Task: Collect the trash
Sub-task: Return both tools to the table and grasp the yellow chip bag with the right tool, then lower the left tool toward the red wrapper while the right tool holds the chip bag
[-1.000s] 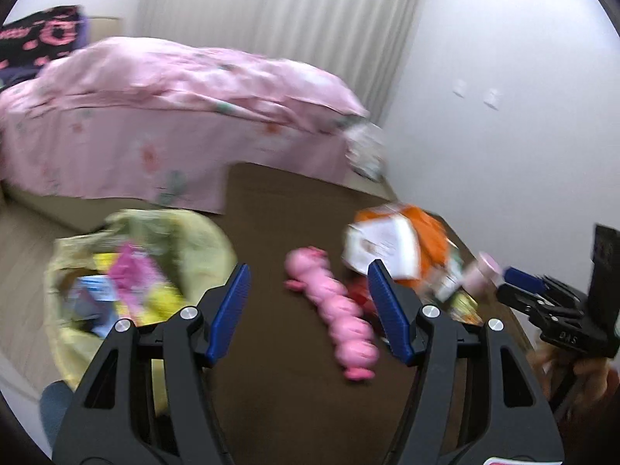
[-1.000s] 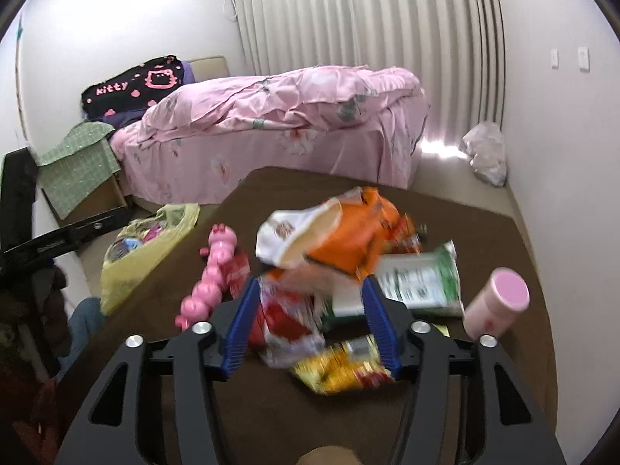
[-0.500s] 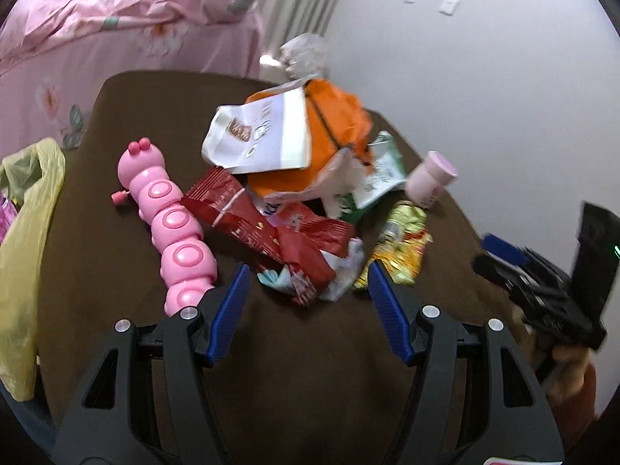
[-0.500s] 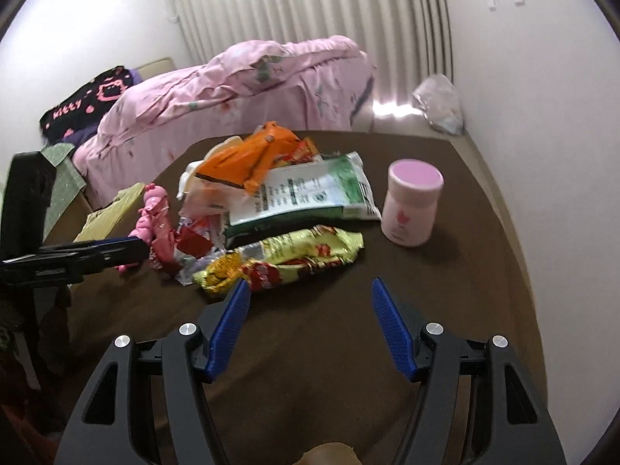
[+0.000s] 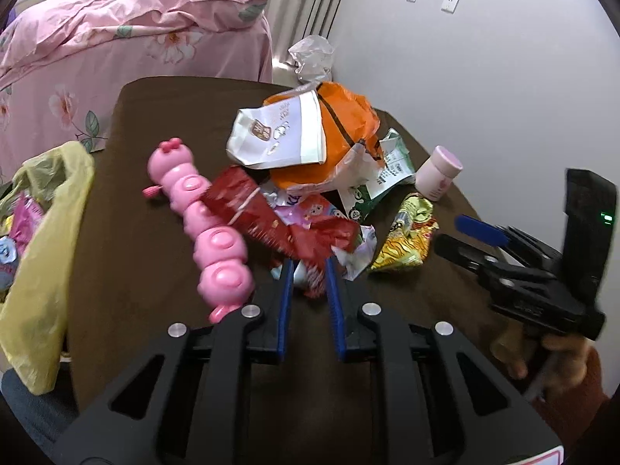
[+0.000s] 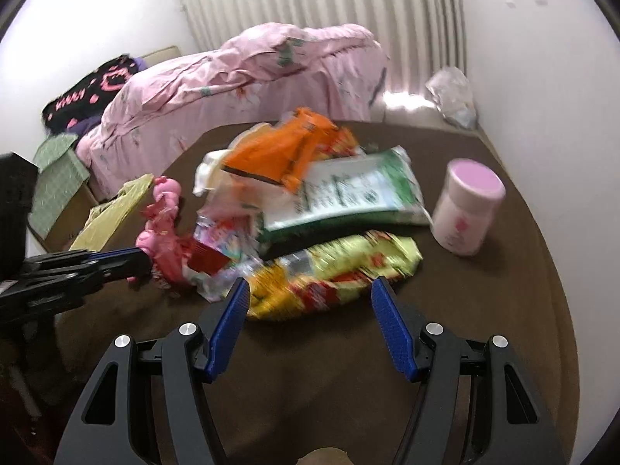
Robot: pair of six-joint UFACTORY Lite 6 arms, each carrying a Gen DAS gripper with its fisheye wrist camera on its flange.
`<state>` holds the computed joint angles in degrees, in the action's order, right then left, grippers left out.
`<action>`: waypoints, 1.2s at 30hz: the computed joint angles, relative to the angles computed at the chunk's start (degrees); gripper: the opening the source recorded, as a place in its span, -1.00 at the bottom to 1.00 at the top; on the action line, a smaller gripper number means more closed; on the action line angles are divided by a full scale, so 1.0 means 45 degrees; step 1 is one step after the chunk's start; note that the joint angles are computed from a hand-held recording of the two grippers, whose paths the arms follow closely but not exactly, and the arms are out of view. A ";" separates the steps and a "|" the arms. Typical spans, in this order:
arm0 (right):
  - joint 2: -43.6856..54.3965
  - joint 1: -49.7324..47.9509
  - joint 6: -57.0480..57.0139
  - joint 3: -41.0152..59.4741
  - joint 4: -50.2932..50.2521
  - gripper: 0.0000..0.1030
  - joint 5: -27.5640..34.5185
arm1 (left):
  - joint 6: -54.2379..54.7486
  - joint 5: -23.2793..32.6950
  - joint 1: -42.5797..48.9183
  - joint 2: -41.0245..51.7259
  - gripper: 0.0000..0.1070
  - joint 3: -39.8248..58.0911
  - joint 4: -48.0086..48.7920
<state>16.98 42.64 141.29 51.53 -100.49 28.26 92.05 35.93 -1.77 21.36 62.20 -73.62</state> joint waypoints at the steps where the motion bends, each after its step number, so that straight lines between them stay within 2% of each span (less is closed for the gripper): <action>1: 0.0317 0.0057 -0.0527 0.0366 0.0323 0.20 0.0096 | -0.0132 0.0230 0.0194 -0.0127 -0.69 -0.0050 0.0184; 4: 0.1252 0.0077 -0.2563 0.1431 0.1795 0.20 0.0209 | -0.0466 0.0970 0.0753 -0.0394 -0.65 -0.0030 0.0708; 6: 0.1415 0.0186 -0.3423 0.1531 0.2513 0.20 0.0318 | -0.0292 0.0829 0.0830 -0.0644 -0.39 -0.0251 0.0549; 7: 0.1361 0.0272 -0.3803 0.1395 0.2923 0.20 0.0428 | -0.0193 0.0803 0.0886 -0.0678 -0.34 -0.0312 0.0435; 13: 0.0092 0.1044 -0.4691 -0.0718 0.4890 0.19 0.1980 | -0.0692 0.0759 0.0978 -0.0071 -0.18 -0.0035 0.0427; 16: -0.0946 0.1111 -0.4165 -0.2043 0.5251 0.20 0.2179 | -0.0640 0.0590 0.0890 0.0075 -0.13 -0.0121 0.0360; 18: -0.2026 0.1013 -0.2939 -0.3069 0.4681 0.20 0.1645 | -0.0536 0.0463 0.0845 0.0059 -0.08 -0.0195 0.0266; 22: -0.3867 0.0603 0.1290 -0.4754 0.1424 0.20 0.0719 | -0.0249 0.0368 0.0843 -0.0075 -0.04 -0.0355 -0.0014; 26: -0.3088 -0.0726 0.4278 -0.4498 -0.1445 0.20 0.0067 | -0.0134 0.0296 0.0736 -0.0203 -0.04 -0.0551 -0.0191; 27: -0.2673 -0.0997 0.5041 -0.4278 -0.2177 0.14 -0.0167 | -0.0163 0.0294 0.0699 -0.0224 -0.04 -0.0590 -0.0186; 28: -0.2268 -0.1158 0.5425 -0.4006 -0.2573 0.02 -0.0450 | -0.0205 0.0274 0.0649 -0.0247 -0.04 -0.0627 -0.0184; 29: -0.1864 -0.1353 0.5702 -0.3677 -0.3037 -0.20 -0.0795 | -0.0258 0.0279 0.0583 -0.0270 -0.04 -0.0655 -0.0179; 31: -0.1323 -0.1157 0.5817 -0.3310 -0.3346 -0.20 -0.0707 | -0.0471 0.0432 0.0427 -0.0172 -0.04 -0.0521 -0.0025; 36: -0.0801 -0.0284 0.3883 -0.2676 -0.1896 -0.22 -0.0840 | -0.2126 0.0404 -0.0506 0.1221 -0.04 0.1100 0.0463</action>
<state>13.38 41.36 158.77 39.49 -109.02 24.48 82.48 37.75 -4.05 26.86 67.15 -71.53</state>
